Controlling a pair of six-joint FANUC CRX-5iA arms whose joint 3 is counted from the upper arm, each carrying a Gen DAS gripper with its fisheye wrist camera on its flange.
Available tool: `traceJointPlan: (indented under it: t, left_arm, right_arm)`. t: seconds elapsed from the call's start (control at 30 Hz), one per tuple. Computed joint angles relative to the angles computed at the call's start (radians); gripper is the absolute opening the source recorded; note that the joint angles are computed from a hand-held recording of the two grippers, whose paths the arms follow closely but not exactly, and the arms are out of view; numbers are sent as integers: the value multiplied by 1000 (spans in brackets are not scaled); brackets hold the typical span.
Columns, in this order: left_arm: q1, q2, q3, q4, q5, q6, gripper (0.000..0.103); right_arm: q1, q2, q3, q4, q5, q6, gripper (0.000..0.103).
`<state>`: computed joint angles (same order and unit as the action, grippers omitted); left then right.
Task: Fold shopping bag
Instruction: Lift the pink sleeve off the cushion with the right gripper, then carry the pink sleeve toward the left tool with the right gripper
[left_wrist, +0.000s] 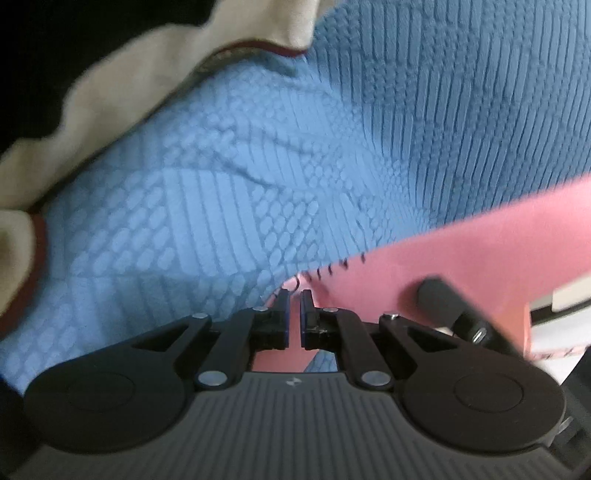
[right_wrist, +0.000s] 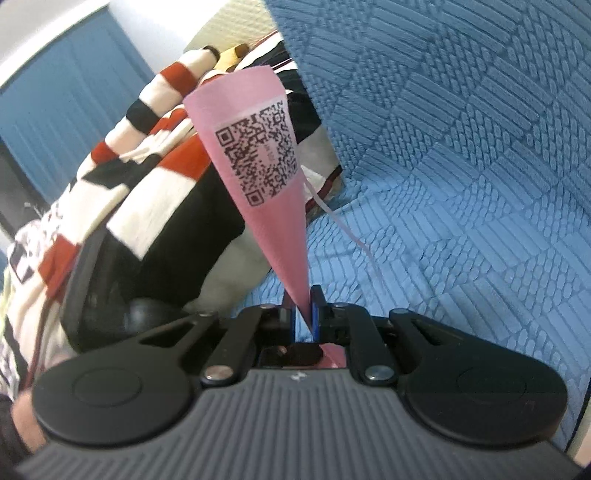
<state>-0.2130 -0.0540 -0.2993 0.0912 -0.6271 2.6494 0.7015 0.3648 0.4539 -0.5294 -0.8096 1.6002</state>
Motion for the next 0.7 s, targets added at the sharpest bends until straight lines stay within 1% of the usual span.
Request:
traceJointPlan:
  t: [0.07, 0.13, 0.17, 0.2, 0.27, 0.3, 0.4, 0.47, 0.5, 0.53, 0.57, 0.63, 0.67, 0.7]
  left_arm:
    - [-4, -28, 11, -53, -23, 58, 6]
    - [0, -62, 0, -76, -15, 79, 6]
    - [4, -74, -10, -70, -5, 78, 6]
    - [14, -85, -33, -38, 23, 54, 6]
    - [39, -104, -98, 83, 103, -51, 6]
    - [41, -103, -104, 102, 115, -75, 6]
    - [32, -83, -60, 49, 78, -67, 6]
    - [37, -84, -81, 117, 93, -151, 6]
    - [40, -86, -100, 166, 105, -215, 6]
    - [41, -75, -105, 210, 105, -276, 6]
    - [40, -71, -105, 229, 90, -303, 6]
    - [42, -63, -143, 338, 115, -389, 6]
    - [40, -54, -139, 343, 104, -402, 6]
    - [34, -38, -106, 297, 68, -382, 6]
  right_arm:
    - [9, -9, -12, 7, 1, 15, 11]
    - [20, -21, -25, 21, -1, 25, 11]
    - [29, -27, -35, 38, 2, 33, 11]
    - [41, -34, -45, 58, 2, 45, 11]
    - [57, -41, -53, 74, -9, 70, 11]
    - [65, -42, -55, 79, -20, 83, 11]
    - [88, -29, -43, 96, -76, 112, 11]
    - [112, -17, -37, 133, -99, 121, 12]
    - [119, -11, -32, 144, -113, 127, 12]
    - [125, -2, -24, 154, -130, 132, 13]
    - [128, 1, -26, 159, -137, 135, 13]
    - [127, 11, -17, 156, -155, 139, 13]
    - [124, 17, -8, 148, -164, 142, 13]
    - [121, 21, -2, 143, -172, 141, 13]
